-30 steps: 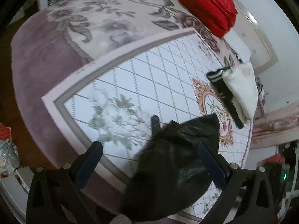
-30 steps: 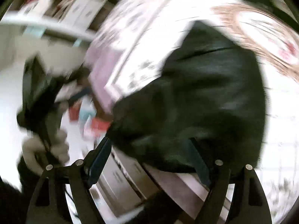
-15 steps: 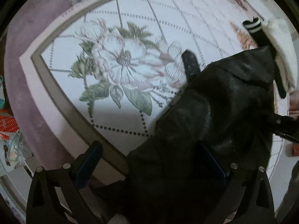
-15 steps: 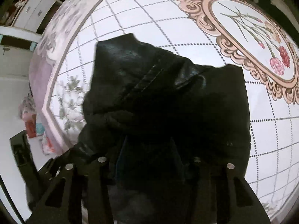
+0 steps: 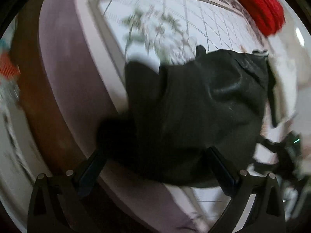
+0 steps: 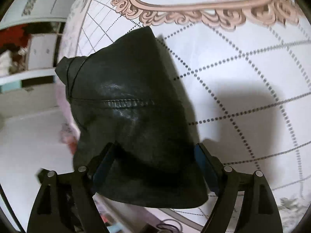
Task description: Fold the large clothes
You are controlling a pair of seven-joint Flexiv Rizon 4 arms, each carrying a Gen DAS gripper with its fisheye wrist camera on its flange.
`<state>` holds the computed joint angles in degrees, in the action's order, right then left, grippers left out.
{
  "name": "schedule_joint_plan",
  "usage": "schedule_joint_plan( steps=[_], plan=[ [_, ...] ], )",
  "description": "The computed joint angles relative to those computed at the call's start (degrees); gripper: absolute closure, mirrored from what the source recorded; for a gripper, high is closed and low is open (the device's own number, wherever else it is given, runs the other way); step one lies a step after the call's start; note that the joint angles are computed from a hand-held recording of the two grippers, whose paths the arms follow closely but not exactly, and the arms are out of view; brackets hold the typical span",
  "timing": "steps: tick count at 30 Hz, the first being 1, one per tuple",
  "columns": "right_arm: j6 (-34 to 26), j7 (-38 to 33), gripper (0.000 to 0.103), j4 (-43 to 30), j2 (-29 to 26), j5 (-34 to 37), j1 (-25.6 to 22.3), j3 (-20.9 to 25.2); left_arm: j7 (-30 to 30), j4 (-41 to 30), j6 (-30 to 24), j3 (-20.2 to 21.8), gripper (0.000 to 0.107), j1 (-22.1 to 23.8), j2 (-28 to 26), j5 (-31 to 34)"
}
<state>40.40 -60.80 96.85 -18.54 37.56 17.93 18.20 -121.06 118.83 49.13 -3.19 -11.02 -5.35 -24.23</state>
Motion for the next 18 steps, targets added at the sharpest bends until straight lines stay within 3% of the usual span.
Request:
schedule_joint_plan(
  steps=[2, 6, 9, 12, 14, 16, 18],
  plan=[
    [1.1, -2.6, 0.012, 0.8, -0.2, 2.5, -0.9, 0.5, 2.0, 4.7, 7.2, -1.5, 0.004, -1.4, 0.4, -9.8],
    [0.4, -12.6, 0.004, 0.7, -3.0, 15.2, -5.5, 2.6, 12.8, 8.2, 19.7, -5.7, 0.004, -4.6, -2.4, -31.9],
    [-1.4, -19.0, 0.000, -0.5, -5.4, 21.6, -7.6, 3.4, 18.0, 6.1, 25.1, -7.3, 0.004, -5.6, -6.2, -37.7],
    [-2.7, -19.8, 0.000, -1.7, -6.8, 21.9, -7.1, 3.1, 19.1, 3.5, 29.0, -7.7, 0.008, -5.5, -9.0, -37.6],
    [-2.0, -21.6, 0.001, -1.3, -6.8, 22.8, -7.2, 3.2, 17.5, 2.5, 32.3, -7.5, 0.028, -5.3, -10.1, -36.2],
    [-0.1, -21.7, 0.024, -0.4, -6.1, 22.6, -6.2, 3.1, 15.8, 2.0, 33.9, -7.5, 0.053, -4.3, -10.9, -33.8],
    [1.4, -22.7, 0.036, 1.0, -5.2, 26.2, -7.2, 3.8, 15.7, 2.0, 35.4, -8.2, 0.068, -3.0, -11.1, -32.8]
  ],
)
